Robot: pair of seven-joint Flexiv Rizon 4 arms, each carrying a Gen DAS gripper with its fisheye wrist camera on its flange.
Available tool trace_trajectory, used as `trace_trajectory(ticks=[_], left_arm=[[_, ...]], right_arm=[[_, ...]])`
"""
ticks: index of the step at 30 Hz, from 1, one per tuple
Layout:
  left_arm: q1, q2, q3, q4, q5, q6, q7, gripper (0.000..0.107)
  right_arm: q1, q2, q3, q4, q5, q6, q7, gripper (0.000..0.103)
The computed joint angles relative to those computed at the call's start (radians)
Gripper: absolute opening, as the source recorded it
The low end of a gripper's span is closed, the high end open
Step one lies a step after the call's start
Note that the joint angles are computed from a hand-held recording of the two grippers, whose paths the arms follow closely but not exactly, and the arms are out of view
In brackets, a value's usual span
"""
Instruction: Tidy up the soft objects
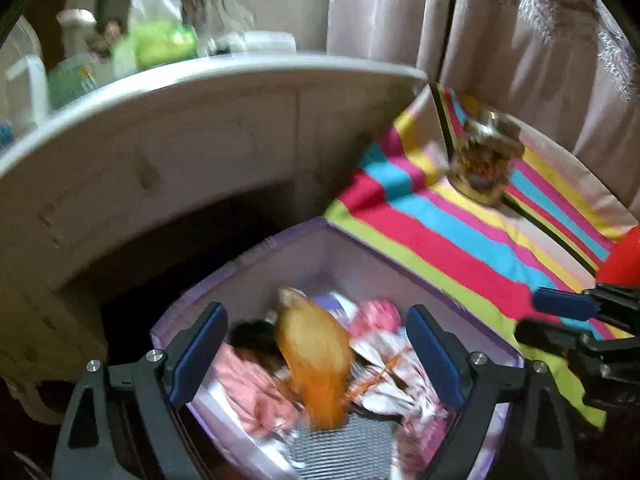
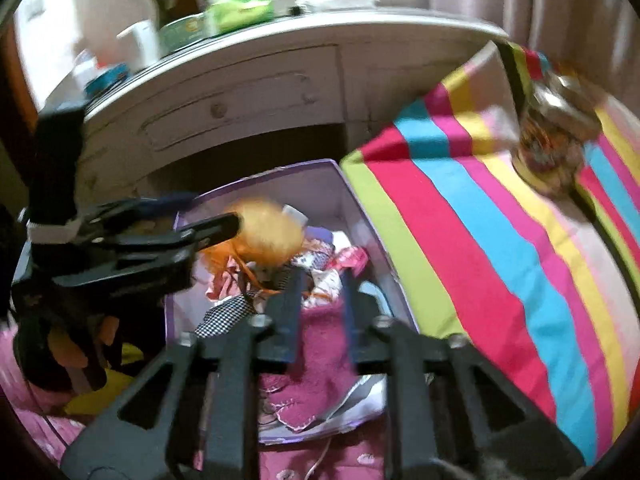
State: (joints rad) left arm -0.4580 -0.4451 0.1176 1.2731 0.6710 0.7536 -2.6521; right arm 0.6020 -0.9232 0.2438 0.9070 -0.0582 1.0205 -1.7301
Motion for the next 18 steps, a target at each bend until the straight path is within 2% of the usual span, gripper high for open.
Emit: trace_trajectory(ticks=[2,3,4,6,11,14,18], left_arm=[[-0.047,0.021,0.031,-0.002,0.098,-0.001,-0.056,0.092],[-0.060,0.029,0.036,-0.005,0.130,-0.009,-0.078,0.094],[-0.068,0.036,0.035,-0.011,0.151,-0.022,-0.095,0.102],[-0.060,0.053,0.019,-0.015,0.150,-0.030,-0.119,0.103],[0.018,0.050,-0.034,-0.018,-0.025,-0.113,-0.103,0.103],[0.096,0.048,-0.070,0.059,-0.197,-0.053,-0.065,0.103],[0.103,0.028,-0.070,0.085,-0.262,-0.069,-0.032,0.103]], right_arm=[[0.003,0.010,-0.014,0.016,0.000,0.014,0.029,0.062],[0.007,0.014,-0.023,0.020,-0.006,0.016,0.043,0.064],[0.015,0.019,-0.036,0.024,-0.019,0.012,0.060,0.066],[0.042,0.028,-0.079,0.038,-0.065,0.010,0.101,0.071],[0.101,0.050,-0.153,0.080,-0.207,-0.033,0.168,0.082],[0.097,0.053,-0.130,0.093,-0.232,-0.058,0.157,0.083],[0.089,0.040,-0.101,0.076,-0.216,-0.128,0.156,0.084]])
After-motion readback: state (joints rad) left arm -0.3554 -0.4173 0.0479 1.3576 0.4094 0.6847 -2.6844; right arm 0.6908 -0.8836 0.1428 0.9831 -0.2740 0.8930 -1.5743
